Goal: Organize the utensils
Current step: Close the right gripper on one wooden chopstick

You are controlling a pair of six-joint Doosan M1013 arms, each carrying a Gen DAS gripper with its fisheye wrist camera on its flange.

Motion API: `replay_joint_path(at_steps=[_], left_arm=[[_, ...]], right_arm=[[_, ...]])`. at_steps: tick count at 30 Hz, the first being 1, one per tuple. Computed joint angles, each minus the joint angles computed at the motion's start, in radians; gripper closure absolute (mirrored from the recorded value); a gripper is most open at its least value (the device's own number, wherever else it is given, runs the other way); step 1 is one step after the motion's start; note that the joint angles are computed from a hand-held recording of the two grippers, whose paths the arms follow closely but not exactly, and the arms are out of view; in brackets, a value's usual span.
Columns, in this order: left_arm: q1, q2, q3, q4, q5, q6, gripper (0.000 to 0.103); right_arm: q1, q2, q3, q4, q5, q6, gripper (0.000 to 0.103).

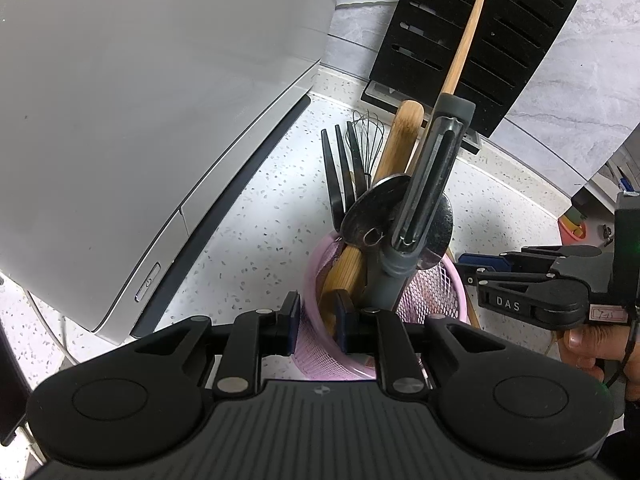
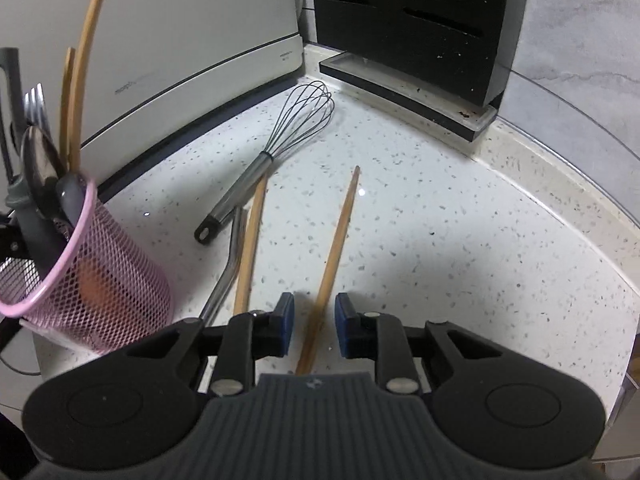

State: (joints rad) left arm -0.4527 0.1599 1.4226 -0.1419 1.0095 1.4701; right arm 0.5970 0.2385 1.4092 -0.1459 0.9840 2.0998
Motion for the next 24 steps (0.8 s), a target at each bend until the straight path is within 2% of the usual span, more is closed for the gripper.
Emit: replay_joint_path(at_steps=[8,14,19,24], left_arm=[[-0.003,0.001,-0.002,0.008,0.001,-0.007,0.083],[-0.001,0.001,-0.001,0.003,0.002,-0.004,0.083],[0.0,0.001,-0.001,0.001,0.003,-0.003,0.082],[-0.002,0.002,-0.002,0.005,0.004,-0.009,0.083]], right_arm=[[-0.002,0.016,-0.019,-0.011,0.008,-0.01,0.088],[-0.001,0.048,-0.073,-0.01,0.09,-0.071,0.088],[-0.005,0.056,-0.087,-0.011,0.115,-0.07,0.101],[-0.007,0.053,-0.082,-0.007,0.107,-0.075,0.102]])
